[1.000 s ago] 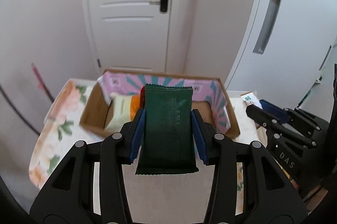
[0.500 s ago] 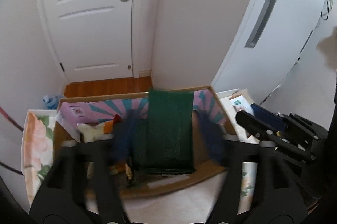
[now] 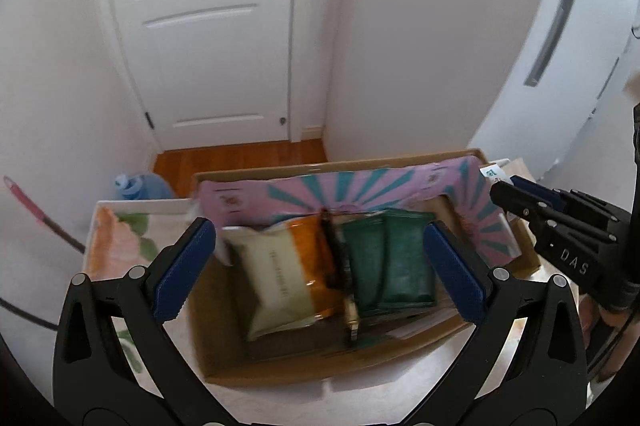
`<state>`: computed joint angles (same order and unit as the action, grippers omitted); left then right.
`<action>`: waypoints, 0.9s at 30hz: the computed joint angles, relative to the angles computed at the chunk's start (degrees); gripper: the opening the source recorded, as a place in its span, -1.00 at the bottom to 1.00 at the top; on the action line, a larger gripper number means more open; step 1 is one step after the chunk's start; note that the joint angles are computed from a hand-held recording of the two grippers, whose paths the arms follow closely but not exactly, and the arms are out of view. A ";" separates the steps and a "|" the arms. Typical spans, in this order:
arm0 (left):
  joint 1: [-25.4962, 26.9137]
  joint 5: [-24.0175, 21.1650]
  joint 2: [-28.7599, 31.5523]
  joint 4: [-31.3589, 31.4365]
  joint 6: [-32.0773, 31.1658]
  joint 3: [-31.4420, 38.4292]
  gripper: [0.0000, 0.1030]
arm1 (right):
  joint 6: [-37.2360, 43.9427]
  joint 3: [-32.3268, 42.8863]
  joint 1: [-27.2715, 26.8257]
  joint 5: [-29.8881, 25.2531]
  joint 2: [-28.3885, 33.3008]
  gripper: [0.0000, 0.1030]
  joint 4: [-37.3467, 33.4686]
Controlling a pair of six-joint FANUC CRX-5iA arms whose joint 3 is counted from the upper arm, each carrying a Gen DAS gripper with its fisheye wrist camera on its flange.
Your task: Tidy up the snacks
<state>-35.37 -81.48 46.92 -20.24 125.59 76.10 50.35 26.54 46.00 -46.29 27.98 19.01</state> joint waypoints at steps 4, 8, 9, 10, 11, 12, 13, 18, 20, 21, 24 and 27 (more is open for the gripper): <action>0.50 2.23 -4.72 -0.72 2.16 -7.87 1.00 | 3.52 4.25 0.39 -1.39 2.15 -0.60 -3.15; 0.50 3.01 -7.29 -1.67 3.39 -12.00 1.00 | 6.91 9.97 -0.06 -3.64 4.72 -0.35 -10.25; 0.43 2.96 -7.75 -2.03 3.71 -12.73 1.00 | 6.38 10.26 -0.14 -3.61 4.88 0.15 -10.76; 0.31 2.66 -7.80 -2.25 3.95 -12.78 1.00 | 5.80 9.86 -0.30 -2.87 4.60 0.38 -11.43; 0.24 2.75 -8.26 -2.36 4.30 -13.54 1.00 | 5.24 8.62 -0.39 -1.49 3.82 0.58 -11.79; 0.14 2.92 -8.75 -2.45 4.71 -14.39 1.00 | 4.51 7.18 -0.36 -0.21 2.97 0.58 -11.55; 0.00 2.80 -9.04 -2.57 5.30 -14.86 1.00 | 4.16 6.58 -0.27 0.07 2.60 0.58 -11.24; -1.24 1.13 -9.09 -3.51 7.29 -14.08 1.00 | 3.46 3.61 -0.16 0.02 0.31 0.58 -10.52; -2.22 0.21 -8.90 -4.76 7.69 -12.97 1.00 | 3.27 1.55 -0.21 0.77 -1.33 0.58 -10.32; -2.70 -0.37 -8.68 -5.43 7.76 -12.20 1.00 | 3.46 0.65 -0.19 1.12 -2.15 0.58 -10.29; -4.63 -3.21 -7.49 -8.05 7.90 -8.40 1.00 | 3.84 -1.92 0.03 2.63 -4.20 0.58 -9.61; -6.73 -5.72 -6.20 -10.51 7.69 -4.27 1.00 | 4.22 -4.40 0.18 3.55 -6.65 0.58 -9.07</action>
<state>-42.10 -87.21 40.72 -30.75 133.28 71.84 54.57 22.14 46.19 -42.74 21.33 9.93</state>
